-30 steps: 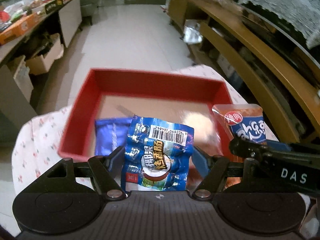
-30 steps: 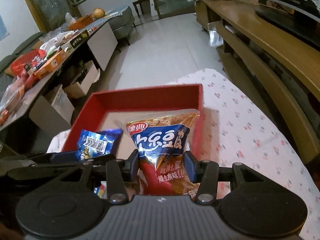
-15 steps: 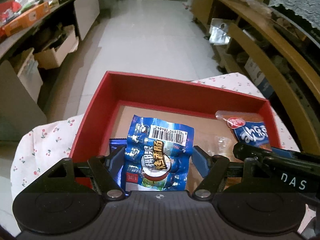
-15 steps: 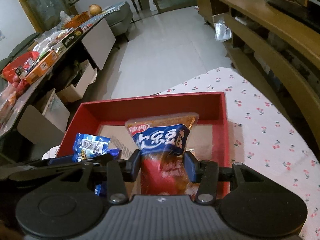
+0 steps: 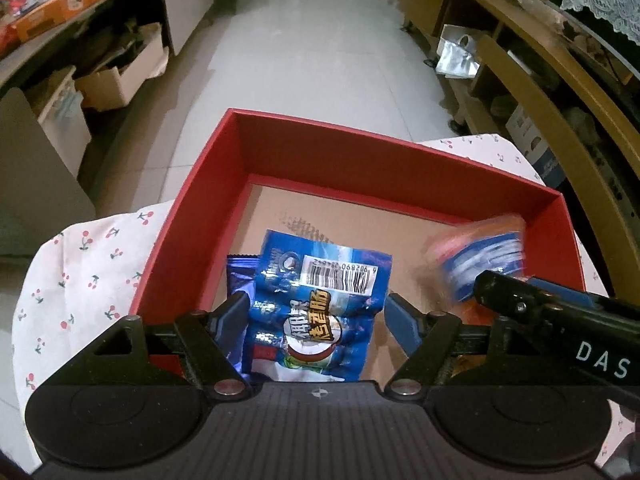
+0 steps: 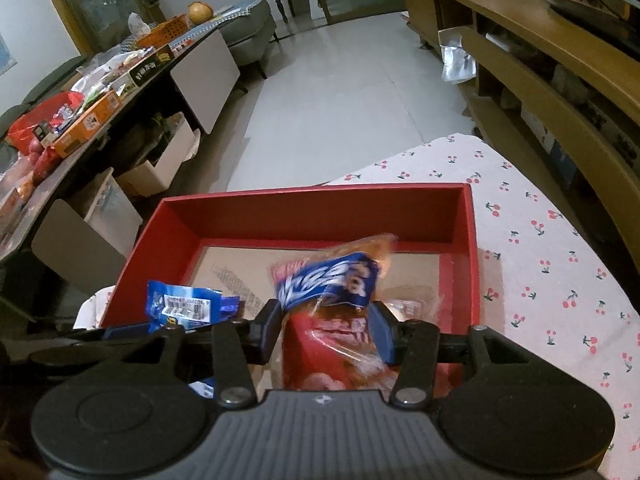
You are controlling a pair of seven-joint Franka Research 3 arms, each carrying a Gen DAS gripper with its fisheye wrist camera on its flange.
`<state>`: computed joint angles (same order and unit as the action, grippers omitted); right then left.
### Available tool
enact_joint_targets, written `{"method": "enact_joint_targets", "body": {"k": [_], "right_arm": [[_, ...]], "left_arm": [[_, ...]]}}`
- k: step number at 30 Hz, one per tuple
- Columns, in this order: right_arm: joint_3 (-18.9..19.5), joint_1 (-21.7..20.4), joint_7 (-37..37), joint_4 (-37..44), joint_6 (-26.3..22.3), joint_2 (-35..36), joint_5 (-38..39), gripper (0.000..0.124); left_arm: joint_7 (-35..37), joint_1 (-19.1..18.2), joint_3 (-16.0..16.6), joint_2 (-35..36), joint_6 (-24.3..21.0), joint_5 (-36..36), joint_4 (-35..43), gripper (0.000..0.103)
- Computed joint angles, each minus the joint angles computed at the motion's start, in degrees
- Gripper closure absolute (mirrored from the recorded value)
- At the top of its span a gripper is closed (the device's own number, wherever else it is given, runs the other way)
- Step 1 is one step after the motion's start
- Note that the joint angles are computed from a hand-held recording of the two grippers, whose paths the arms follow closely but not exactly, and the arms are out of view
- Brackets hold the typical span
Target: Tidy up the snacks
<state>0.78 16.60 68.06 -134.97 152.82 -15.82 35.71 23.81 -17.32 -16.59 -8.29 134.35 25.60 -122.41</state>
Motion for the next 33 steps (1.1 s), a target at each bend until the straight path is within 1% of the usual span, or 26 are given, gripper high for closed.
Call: {"method": "enact_joint_targets", "body": {"k": [2,6,12,17,22,33], "right_arm": [[0.0,0.1,0.0,0.0,0.3,-0.1,0.3,0.069],[-0.3,0.7,-1.1,-0.2,1.0,-0.7,1.9,0.068],[-0.3,0.8,-1.0,-0.4,2.0,-1.4,2.1,0.062],[-0.5,1.0,-1.1,-0.8,3.2,-2.1,2.7,0.061],[-0.6,1.1,-1.0,-1.2,3.3,-3.0,2.8,0.061],[-1.3,1.6,-0.8,-3.0,3.6,-6.4,3.0,0.06]], "left_arm": [[-0.6,0.1,-0.2,-0.2,-0.6,0.8,0.2,0.02],[-1.4,0.2,-0.2,-1.0,-0.2,1.0,-0.1,0.019],[-2.3,0.2,-0.4,-1.7,-0.1,1.3,-0.2,0.019],[-2.6,0.3,-0.4,-2.6,0.7,1.3,-0.8,0.018],[-3.5,0.4,-1.0,-3.4,0.1,2.5,-0.8,0.017],[-5.0,0.3,-1.5,-6.1,1.1,2.8,-2.3,0.016]]}}
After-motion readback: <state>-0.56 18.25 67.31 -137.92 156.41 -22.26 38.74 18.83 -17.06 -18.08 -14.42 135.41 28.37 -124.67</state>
